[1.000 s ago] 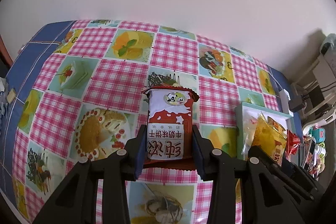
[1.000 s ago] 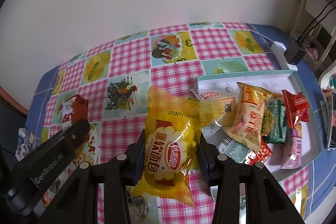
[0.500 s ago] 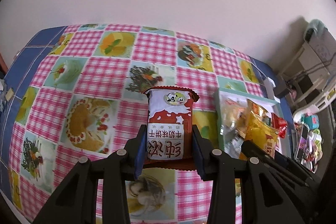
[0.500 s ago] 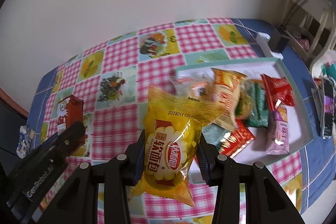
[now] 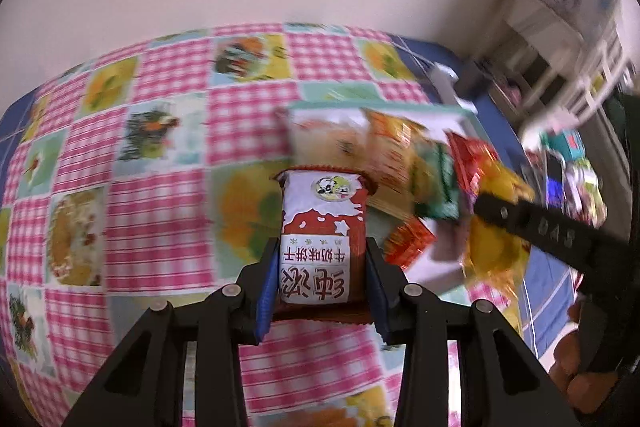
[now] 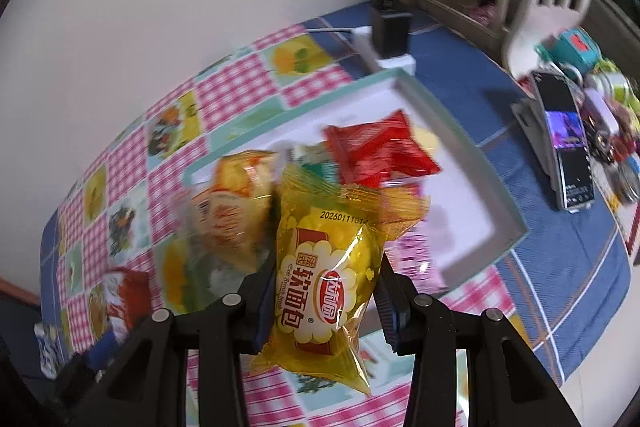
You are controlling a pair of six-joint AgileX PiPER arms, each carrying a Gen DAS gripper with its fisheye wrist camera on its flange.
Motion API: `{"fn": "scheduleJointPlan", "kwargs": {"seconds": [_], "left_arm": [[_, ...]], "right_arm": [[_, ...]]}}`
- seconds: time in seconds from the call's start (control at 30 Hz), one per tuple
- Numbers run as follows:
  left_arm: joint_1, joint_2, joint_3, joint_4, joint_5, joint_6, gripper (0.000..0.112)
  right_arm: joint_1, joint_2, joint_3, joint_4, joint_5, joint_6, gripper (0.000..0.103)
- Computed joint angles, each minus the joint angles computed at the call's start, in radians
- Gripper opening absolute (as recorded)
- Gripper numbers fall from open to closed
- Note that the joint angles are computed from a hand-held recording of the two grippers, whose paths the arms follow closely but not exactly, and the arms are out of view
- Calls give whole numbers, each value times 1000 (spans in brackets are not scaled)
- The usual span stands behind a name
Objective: Organize snacks
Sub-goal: 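Lift and carry the bread bag and biscuit packet toward the tray with both tools, then open both tools over the tray to drop the bread bag and biscuit packet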
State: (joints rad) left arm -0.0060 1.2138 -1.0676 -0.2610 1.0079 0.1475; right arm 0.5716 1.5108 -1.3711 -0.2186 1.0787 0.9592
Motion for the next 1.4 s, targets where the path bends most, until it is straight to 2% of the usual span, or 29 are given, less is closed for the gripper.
{"fn": "scheduleJointPlan", "kwargs": {"seconds": [0.13, 0.27, 0.37, 0.6, 0.9, 0.97, 1.03, 1.27, 1.33, 1.4], "left_arm": [[-110, 41, 14, 38, -26, -65, 41], [-158, 68, 27, 85, -60, -105, 41], [-163, 83, 28, 115, -72, -129, 41], [-136, 96, 32, 89, -98, -109, 41], [-54, 96, 11, -51, -48, -20, 42], [-42, 88, 5, -66, -39, -8, 43], [-20, 76, 0, -85, -33, 4, 49], [106, 67, -19, -136, 5, 21, 51], [151, 76, -21, -147, 17, 29, 55], [180, 84, -22, -135, 16, 18, 59]], "right_arm": [[-46, -4, 34, 44, -26, -38, 45], [-71, 28, 49, 101, -56, -79, 45], [-77, 50, 48, 114, -64, -93, 45], [-75, 95, 35, 146, -82, -128, 45], [-73, 99, 19, 138, -65, -126, 48], [-68, 98, 15, 132, -63, -127, 53], [-64, 95, 14, 131, -66, -128, 59], [-52, 93, 3, 104, -61, -122, 73], [-43, 91, 1, 84, -63, -115, 82], [-37, 91, 0, 73, -65, -110, 84]]}}
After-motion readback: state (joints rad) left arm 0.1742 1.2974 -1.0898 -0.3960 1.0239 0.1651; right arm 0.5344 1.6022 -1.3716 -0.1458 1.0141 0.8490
